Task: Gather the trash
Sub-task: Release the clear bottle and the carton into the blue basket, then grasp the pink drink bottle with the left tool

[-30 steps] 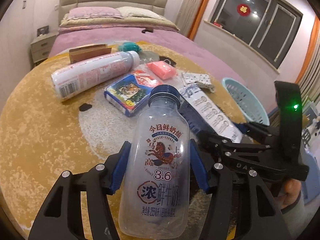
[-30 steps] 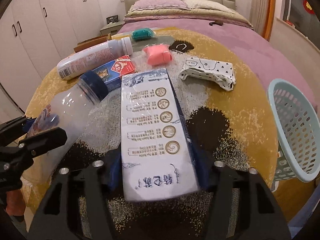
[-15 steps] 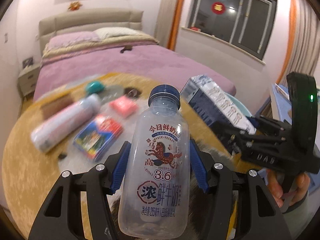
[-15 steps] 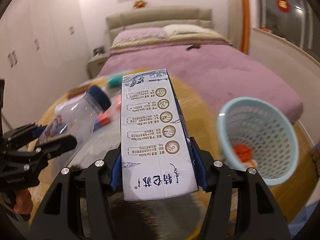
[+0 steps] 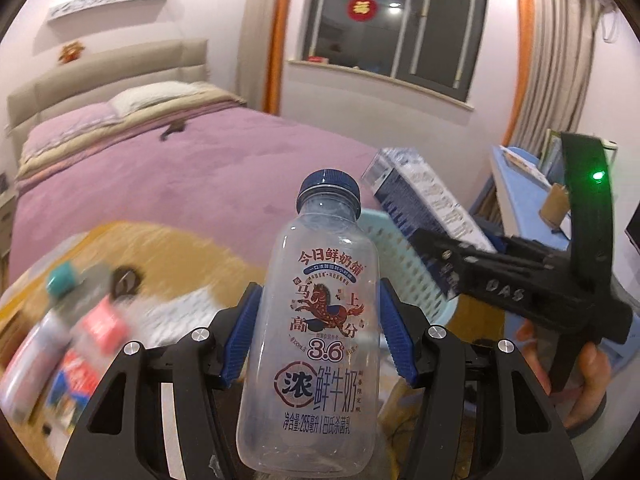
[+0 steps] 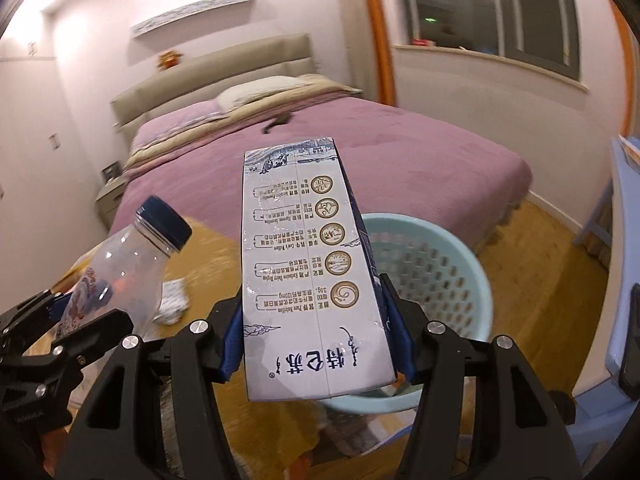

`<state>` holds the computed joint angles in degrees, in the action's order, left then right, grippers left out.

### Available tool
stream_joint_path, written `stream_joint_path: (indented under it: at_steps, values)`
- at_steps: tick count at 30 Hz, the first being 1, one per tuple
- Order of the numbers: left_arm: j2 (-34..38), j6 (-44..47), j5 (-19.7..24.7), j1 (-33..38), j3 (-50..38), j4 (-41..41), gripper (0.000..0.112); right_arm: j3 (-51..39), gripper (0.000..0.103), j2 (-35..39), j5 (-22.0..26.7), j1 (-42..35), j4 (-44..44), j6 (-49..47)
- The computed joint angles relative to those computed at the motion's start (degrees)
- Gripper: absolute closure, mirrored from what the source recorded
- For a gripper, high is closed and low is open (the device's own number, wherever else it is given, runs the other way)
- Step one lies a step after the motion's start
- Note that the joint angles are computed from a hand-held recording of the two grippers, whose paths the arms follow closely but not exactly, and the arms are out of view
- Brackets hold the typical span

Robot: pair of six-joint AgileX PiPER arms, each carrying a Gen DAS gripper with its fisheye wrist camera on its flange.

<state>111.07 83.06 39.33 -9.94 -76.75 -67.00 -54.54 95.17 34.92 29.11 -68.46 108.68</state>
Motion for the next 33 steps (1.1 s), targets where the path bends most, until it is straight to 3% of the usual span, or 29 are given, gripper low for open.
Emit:
stream_joint_path:
  at_steps: [6, 9, 13, 14, 15, 16, 26, 33]
  values:
    - [6.8, -9.4, -1.4, -6.8, -9.3, 4.9, 0.056, 1.4, 0.048, 1.0, -3.2, -7.0, 2.4, 0.5]
    - [10.0, -11.6, -1.7, -8.2, -12.6, 5.1, 0.056, 0.5, 0.048, 2.5, -2.2, -9.5, 7.3, -2.9]
    - [13.1, -15.6, -1.4, -9.1, -16.6, 5.9, 0.057, 0.0, 0.046, 4.1, -4.4, -12.8, 10.7, -5.7]
    - [12.4, -14.8, -3.5, -9.5, -15.4, 5.1, 0.055, -0.7, 0.046, 4.8, -4.2, -13.1, 11.2, -6.3]
    - [11.8, -13.3, -6.7, -10.2, -13.9, 3.7, 0.043, -1.3, 0.046, 5.6, -3.9, -13.4, 12.1, -7.1]
    - [11.3, -10.9, -7.9, -10.3, -12.7, 1.7, 0.038, -1.8, 0.046, 6.2, -3.9, -13.6, 13.3, -8.3]
    - [6.0, 2.8, -6.0, -4.9, -3.6, -8.9, 0.039, 3.2, 0.046, 1.3, -7.4, -13.8, 10.5, -4.6]
    - [0.7, 9.6, -1.4, 1.3, 2.4, -15.1, 0.039, 0.3, 0.046, -1.5, -1.7, -5.4, 8.3, -4.6]
